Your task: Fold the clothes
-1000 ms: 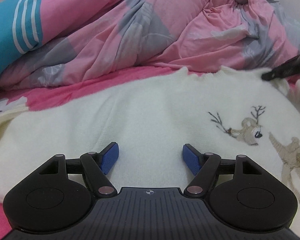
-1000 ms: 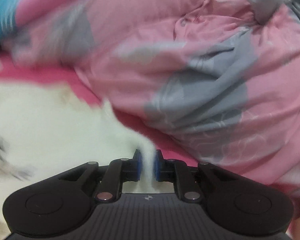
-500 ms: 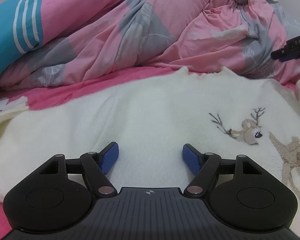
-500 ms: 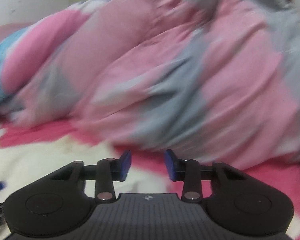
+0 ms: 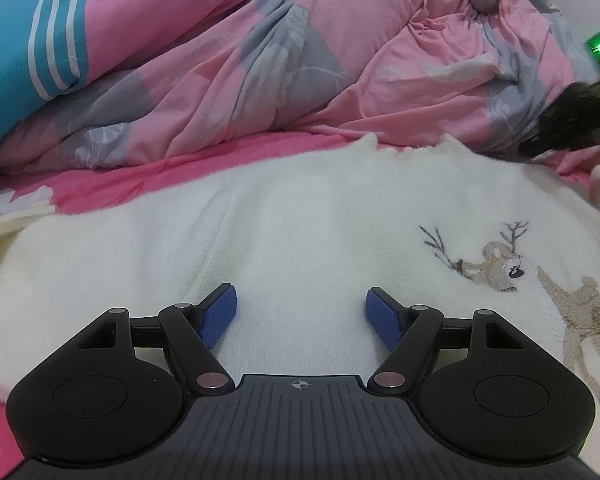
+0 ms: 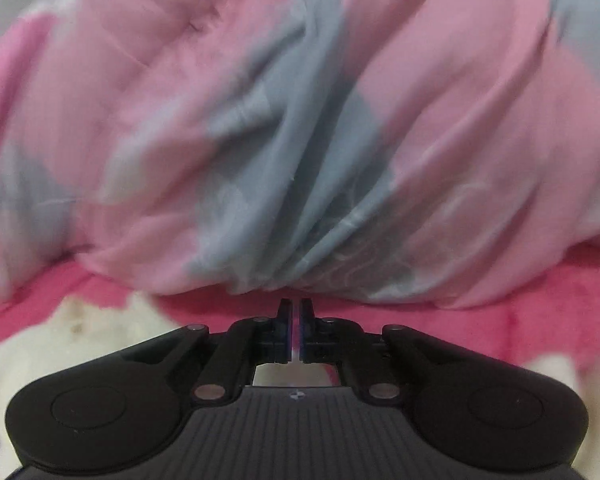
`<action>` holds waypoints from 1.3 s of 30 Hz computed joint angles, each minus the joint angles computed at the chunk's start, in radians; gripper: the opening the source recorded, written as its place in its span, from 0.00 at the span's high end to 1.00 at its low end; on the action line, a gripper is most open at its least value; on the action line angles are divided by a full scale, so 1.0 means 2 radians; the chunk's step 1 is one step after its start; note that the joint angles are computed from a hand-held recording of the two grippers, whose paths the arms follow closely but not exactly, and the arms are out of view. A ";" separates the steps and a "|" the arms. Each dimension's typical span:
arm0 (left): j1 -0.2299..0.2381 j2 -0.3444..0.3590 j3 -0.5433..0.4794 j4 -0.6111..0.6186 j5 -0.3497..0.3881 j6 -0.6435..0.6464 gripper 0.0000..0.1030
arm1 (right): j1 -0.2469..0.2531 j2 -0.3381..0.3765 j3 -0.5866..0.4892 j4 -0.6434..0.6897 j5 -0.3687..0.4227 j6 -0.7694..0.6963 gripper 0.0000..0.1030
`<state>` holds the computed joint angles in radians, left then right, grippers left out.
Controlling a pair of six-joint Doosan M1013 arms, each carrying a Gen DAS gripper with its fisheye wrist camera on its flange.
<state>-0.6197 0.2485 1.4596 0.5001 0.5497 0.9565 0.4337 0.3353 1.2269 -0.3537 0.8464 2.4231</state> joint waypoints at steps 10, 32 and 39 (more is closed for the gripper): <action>0.001 0.001 -0.003 -0.005 0.004 0.006 0.29 | 0.028 -0.166 0.193 -0.002 -0.113 0.132 0.65; -0.003 0.002 -0.003 0.012 0.009 -0.002 0.28 | -0.023 -0.119 0.184 -0.015 -0.122 0.226 0.78; -0.002 0.002 -0.002 0.008 0.007 -0.001 0.28 | 0.017 -0.152 0.225 -0.268 -0.086 0.517 0.86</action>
